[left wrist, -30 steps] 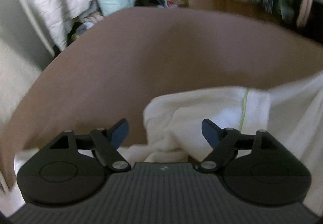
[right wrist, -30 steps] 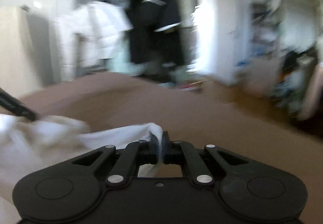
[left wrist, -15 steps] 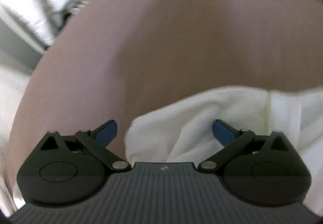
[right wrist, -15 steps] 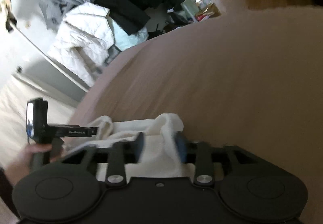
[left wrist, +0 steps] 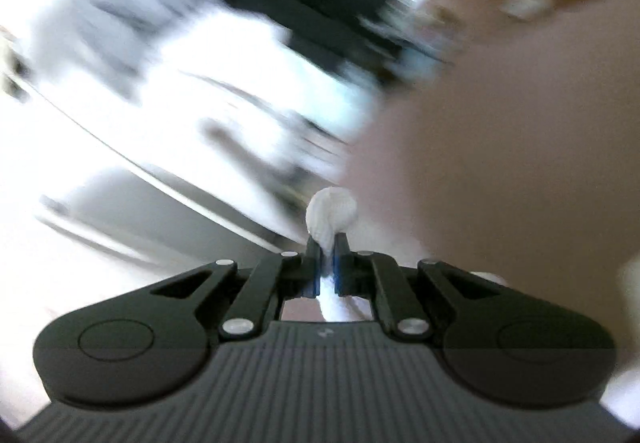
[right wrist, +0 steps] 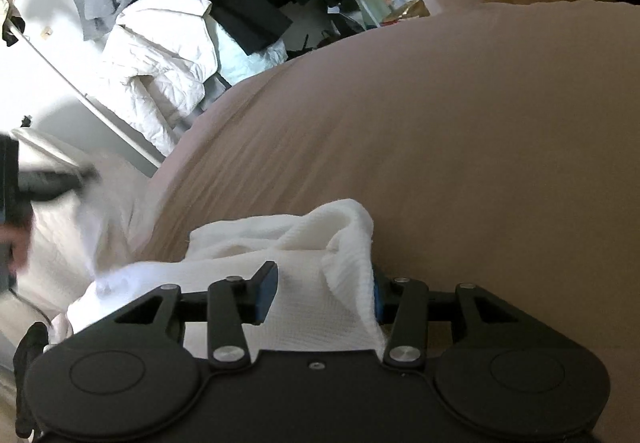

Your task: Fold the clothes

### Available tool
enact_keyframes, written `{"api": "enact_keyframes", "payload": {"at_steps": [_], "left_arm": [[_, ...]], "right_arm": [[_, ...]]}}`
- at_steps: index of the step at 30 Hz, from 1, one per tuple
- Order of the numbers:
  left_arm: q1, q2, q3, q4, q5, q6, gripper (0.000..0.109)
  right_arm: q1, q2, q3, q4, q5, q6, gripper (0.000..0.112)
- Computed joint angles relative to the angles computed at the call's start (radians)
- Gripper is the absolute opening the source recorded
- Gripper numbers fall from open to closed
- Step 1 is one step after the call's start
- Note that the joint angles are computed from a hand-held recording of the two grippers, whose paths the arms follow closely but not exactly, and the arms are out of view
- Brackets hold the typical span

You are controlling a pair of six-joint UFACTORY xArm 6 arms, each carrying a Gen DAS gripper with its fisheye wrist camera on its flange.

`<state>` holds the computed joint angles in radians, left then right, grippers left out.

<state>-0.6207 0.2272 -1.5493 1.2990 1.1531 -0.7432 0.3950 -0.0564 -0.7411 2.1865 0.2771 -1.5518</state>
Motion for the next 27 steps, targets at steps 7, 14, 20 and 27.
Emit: {"api": "enact_keyframes", "payload": {"at_steps": [7,14,20,27], "left_arm": [[0.106,0.09,-0.22,0.215,0.202,-0.145,0.007],[0.144,-0.07,0.022,-0.127,0.163,-0.129,0.049],[0.111,-0.282,0.399,-0.306,-0.057,-0.111,0.061],[0.051,-0.346,0.552,-0.402,-0.099,-0.161,0.068]], "right_arm": [[-0.033,0.012,-0.014,0.155,0.004,-0.141,0.05],[-0.047,0.035,-0.008,0.054,0.1,-0.011,0.05],[-0.02,0.079,-0.028,0.027,0.137,-0.002,0.054],[0.012,0.062,-0.03,0.063,0.077,-0.069,0.055]]}}
